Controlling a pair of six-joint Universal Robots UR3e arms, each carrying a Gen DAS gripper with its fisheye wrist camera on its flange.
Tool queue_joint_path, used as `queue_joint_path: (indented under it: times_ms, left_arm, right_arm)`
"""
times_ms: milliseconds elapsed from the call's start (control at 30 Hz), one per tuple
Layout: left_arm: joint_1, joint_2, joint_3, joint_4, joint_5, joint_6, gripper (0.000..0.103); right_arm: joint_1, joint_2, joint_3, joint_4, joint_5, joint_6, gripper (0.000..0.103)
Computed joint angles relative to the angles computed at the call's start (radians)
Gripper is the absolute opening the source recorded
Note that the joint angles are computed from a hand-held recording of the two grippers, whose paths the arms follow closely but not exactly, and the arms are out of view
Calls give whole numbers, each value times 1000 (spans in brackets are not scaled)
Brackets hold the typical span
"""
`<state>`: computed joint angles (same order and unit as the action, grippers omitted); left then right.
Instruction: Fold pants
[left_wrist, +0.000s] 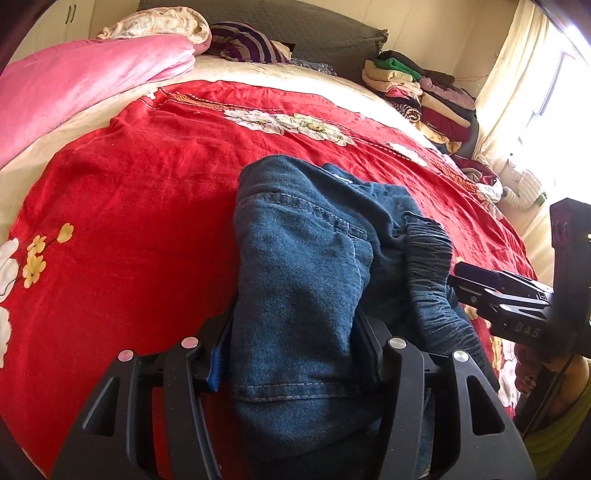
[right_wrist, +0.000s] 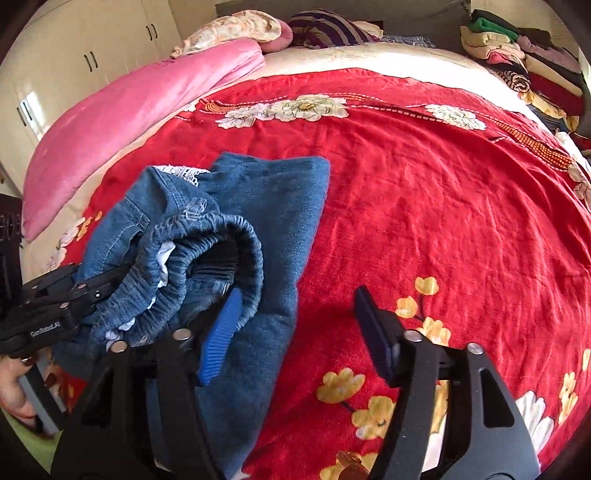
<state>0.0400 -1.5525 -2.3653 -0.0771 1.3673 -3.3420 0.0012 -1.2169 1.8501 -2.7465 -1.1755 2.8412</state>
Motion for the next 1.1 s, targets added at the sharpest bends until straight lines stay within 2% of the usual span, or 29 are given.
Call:
queue_joint_path:
  times_ms: [67, 233, 333, 367, 467, 600, 633, 667, 800, 900, 1100]
  left_arm:
    - [-4, 14, -4, -6, 7, -3, 60]
    - [-7, 64, -16, -29, 7, -8, 60]
    - [-5, 101, -27, -44, 8, -5, 62]
    - [-4, 114, -30, -49, 11, -7, 68]
    - [2, 161, -39, -68, 12, -8, 74]
    - [5, 229, -47, -100, 16, -7, 75]
    - [-1, 244, -43, -112, 33, -10, 89]
    - [-8, 257, -43, -118, 51, -18, 98]
    - [-11, 314, -41, -159, 64, -23, 98]
    - [-36, 336, -29, -184, 111, -27, 99]
    - [-61, 442, -48, -241, 148, -31, 99]
  right_arm:
    - [-8, -28, 27, -8, 6, -10, 64]
    - [-26, -93, 80, -23, 28, -16, 69]
    - [-37, -132, 104, -36, 40, -16, 75]
    - [-39, -144, 111, -40, 43, -14, 77]
    - [-50, -179, 135, -61, 58, -11, 84]
    - [-67, -222, 173, -103, 77, -3, 92]
    - [-70, -235, 186, -119, 79, 3, 93]
    - [-75, -239, 199, -149, 86, 9, 94]
    - [-90, -272, 230, -182, 101, 17, 94]
    - [-102, -304, 257, -210, 115, 23, 94]
    - [-154, -455, 380, -260, 184, 2, 94]
